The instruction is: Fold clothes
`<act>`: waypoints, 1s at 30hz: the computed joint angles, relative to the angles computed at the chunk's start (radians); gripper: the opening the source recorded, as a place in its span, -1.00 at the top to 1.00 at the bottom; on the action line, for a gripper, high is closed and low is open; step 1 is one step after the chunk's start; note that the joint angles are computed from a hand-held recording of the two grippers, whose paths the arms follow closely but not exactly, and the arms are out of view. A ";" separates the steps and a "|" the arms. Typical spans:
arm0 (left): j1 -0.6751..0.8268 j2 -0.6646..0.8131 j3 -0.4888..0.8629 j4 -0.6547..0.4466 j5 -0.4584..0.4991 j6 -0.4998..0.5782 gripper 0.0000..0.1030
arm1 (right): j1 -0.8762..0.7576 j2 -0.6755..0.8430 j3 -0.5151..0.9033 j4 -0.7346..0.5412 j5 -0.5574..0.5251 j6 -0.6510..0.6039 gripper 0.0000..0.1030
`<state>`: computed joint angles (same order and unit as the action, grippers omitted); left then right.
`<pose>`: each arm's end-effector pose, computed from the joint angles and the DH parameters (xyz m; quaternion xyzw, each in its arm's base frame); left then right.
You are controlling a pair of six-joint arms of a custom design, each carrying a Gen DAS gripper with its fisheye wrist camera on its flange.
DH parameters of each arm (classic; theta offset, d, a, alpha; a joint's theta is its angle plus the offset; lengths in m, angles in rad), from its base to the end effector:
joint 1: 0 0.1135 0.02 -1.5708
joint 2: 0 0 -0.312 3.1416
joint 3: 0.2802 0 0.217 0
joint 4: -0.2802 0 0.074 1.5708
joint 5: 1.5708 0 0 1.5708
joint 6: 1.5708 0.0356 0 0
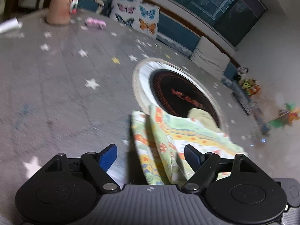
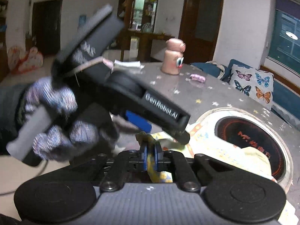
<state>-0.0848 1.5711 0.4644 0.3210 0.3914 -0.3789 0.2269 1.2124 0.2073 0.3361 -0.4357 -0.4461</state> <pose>0.2407 -0.0341 0.1903 -0.0592 0.9074 -0.2611 0.3239 0.1490 0.0498 0.1959 -0.3791 0.7984 0.1468 0.4442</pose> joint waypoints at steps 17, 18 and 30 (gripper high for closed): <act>0.024 0.114 -0.019 0.112 0.176 -0.156 0.73 | -0.223 -0.096 0.080 -0.302 -0.245 -0.153 0.83; 0.023 0.113 -0.019 0.112 0.175 -0.155 0.73 | -0.259 -0.102 0.089 -0.333 -0.264 -0.174 0.83; 0.010 0.119 -0.033 0.143 0.155 -0.156 0.73 | -0.726 0.201 0.102 -0.136 -0.221 -0.256 0.83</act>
